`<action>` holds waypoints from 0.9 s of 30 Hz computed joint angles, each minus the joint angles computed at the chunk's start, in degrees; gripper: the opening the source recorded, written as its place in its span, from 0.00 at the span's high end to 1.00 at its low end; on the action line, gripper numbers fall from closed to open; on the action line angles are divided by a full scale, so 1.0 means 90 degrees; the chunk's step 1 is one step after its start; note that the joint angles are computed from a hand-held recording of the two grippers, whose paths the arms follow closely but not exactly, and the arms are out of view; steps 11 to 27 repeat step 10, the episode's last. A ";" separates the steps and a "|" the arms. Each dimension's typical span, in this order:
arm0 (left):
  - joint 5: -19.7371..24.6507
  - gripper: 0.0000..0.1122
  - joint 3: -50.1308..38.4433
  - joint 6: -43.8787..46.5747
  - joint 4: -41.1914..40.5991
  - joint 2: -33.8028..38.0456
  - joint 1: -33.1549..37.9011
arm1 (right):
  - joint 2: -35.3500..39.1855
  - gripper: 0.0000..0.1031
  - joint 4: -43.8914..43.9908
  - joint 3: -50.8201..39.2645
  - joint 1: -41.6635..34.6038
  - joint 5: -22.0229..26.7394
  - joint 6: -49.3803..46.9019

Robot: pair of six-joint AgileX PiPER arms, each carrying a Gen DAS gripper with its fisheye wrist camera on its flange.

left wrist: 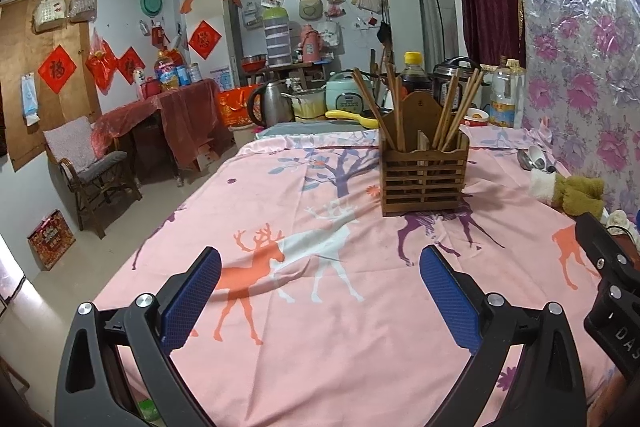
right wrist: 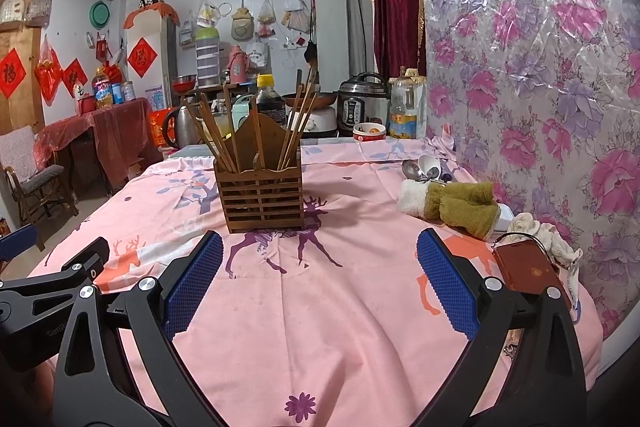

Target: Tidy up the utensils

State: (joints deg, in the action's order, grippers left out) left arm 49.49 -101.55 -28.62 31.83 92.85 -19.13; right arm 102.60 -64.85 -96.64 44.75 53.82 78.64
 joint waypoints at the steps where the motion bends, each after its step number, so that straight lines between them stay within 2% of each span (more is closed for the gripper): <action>1: 0.0009 0.13 -0.0009 -0.0033 0.0060 0.0008 -0.0021 | 0.0002 0.09 0.0017 -0.0012 -0.0002 -0.0001 -0.0014; 8: 0.0185 0.13 -0.0175 0.0077 -0.0292 0.0065 0.0074 | 0.0031 0.09 0.0037 -0.0078 0.0006 0.0015 -0.0048; 27: 0.0186 0.13 -0.0150 0.0000 -0.0202 0.0032 0.0057 | 0.0038 0.09 0.0056 -0.0096 0.0001 0.0014 -0.0063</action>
